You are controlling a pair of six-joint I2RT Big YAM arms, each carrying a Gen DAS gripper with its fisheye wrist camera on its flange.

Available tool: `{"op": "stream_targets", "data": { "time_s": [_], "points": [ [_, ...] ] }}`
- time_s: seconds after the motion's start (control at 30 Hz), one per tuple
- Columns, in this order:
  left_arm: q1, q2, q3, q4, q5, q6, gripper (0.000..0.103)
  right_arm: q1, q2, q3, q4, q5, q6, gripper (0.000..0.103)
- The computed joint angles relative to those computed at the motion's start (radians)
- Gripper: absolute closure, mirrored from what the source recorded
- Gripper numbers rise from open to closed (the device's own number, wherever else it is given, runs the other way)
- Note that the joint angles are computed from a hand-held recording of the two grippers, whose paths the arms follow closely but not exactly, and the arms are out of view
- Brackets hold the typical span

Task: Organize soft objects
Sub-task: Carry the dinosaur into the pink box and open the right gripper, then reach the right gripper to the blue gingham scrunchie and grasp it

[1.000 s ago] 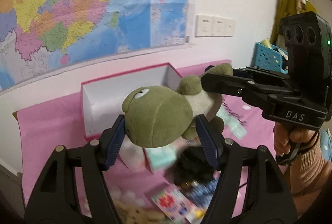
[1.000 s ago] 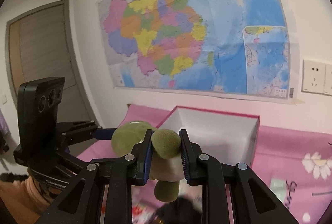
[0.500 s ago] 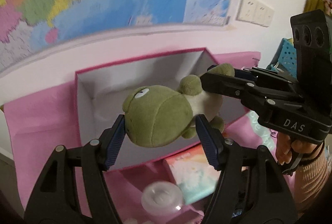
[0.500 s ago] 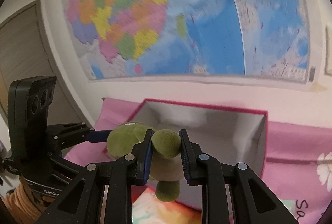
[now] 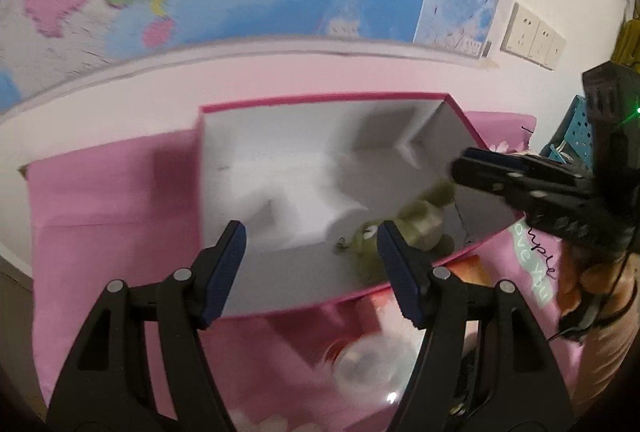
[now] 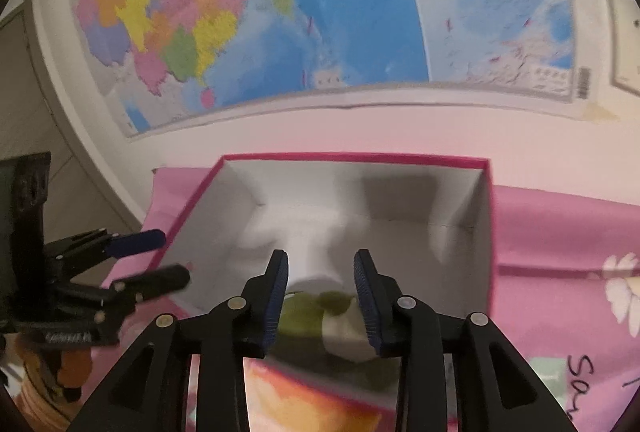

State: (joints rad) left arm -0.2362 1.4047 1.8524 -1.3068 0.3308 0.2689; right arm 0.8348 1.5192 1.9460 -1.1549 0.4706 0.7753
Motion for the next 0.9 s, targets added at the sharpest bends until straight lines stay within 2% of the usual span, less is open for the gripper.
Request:
{"op": "stream_targets", "data": {
  "time_s": [0.07,0.27,0.5,0.6,0.7,0.8,0.83,0.9],
  "points": [
    [0.023,-0.038,-0.032,0.022,0.020,0.012,0.034,0.042,-0.032,-0.014,0.012,0.022,-0.013,0.067],
    [0.099,-0.157,-0.143,0.024,0.106,0.060,0.033,0.169,-0.093,-0.040,0.052,0.069,-0.030,0.060],
    [0.162,-0.297,-0.303,-0.005,0.178,0.152,0.032,0.321,-0.126,-0.064,0.045,0.135,-0.007,0.060],
    [0.197,-0.350,-0.366,-0.057,0.209,0.222,0.032,0.384,-0.153,-0.105,0.026,0.171,0.044,0.060],
    [0.227,-0.389,-0.417,-0.109,0.229,0.275,0.032,0.438,-0.192,-0.176,0.040,0.184,0.116,0.059],
    [0.251,-0.429,-0.471,-0.151,0.238,0.309,0.032,0.486,-0.208,-0.229,0.011,0.195,0.201,0.059],
    [0.264,-0.438,-0.485,-0.179,0.254,0.325,0.032,0.501,-0.214,-0.252,0.021,0.186,0.222,0.059],
    [0.290,-0.462,-0.514,-0.212,0.271,0.355,0.032,0.520,-0.229,-0.312,0.089,0.137,0.241,0.059]
  ]
}}
